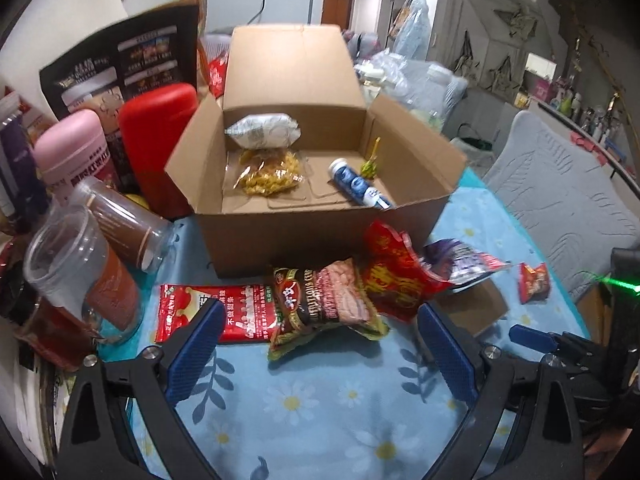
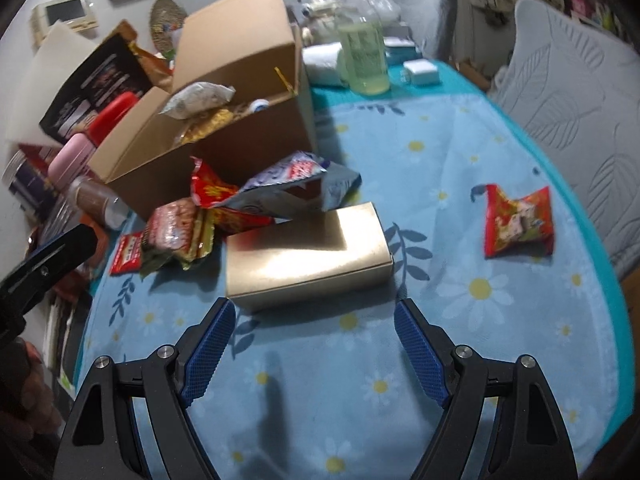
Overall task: Organize snacks
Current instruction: 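Grasp the gold box with the right tool while the left tool grasps the brown cereal pack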
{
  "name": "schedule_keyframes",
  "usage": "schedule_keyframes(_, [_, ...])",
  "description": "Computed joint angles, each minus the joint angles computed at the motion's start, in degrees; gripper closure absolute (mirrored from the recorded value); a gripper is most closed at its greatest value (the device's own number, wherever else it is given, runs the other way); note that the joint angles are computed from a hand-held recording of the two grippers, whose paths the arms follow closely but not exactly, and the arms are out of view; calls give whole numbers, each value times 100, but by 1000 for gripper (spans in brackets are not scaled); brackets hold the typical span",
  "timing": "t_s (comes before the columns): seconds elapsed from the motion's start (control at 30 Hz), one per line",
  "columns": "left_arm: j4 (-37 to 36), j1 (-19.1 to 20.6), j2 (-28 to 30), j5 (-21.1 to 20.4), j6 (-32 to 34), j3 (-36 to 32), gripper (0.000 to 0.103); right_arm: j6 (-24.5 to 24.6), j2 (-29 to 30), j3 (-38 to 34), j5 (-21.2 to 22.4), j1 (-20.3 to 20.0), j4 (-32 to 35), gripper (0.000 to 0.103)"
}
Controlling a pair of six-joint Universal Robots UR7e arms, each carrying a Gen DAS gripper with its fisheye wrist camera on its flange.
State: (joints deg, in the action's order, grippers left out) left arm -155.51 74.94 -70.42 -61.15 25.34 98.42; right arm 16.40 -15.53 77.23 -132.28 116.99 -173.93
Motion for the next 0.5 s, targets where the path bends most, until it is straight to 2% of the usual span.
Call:
schedule_keyframes(0.17, [50,112,286,3,3,-275,5,151,36,-162,270,-161,69,20])
schedule_keyframes(0.3, [258,166,493,-23,-29,-528,5,101,178,-501,48,-161,183,19])
schedule_keyframes(0.4, [293,217,617,-74,-12,-667,5,269,248,-695,-26,-199,215,19])
schedule_keyframes(0.5, [538,276,804,35,-103,-901,5,249,406,-1016,-241,-200,436,19])
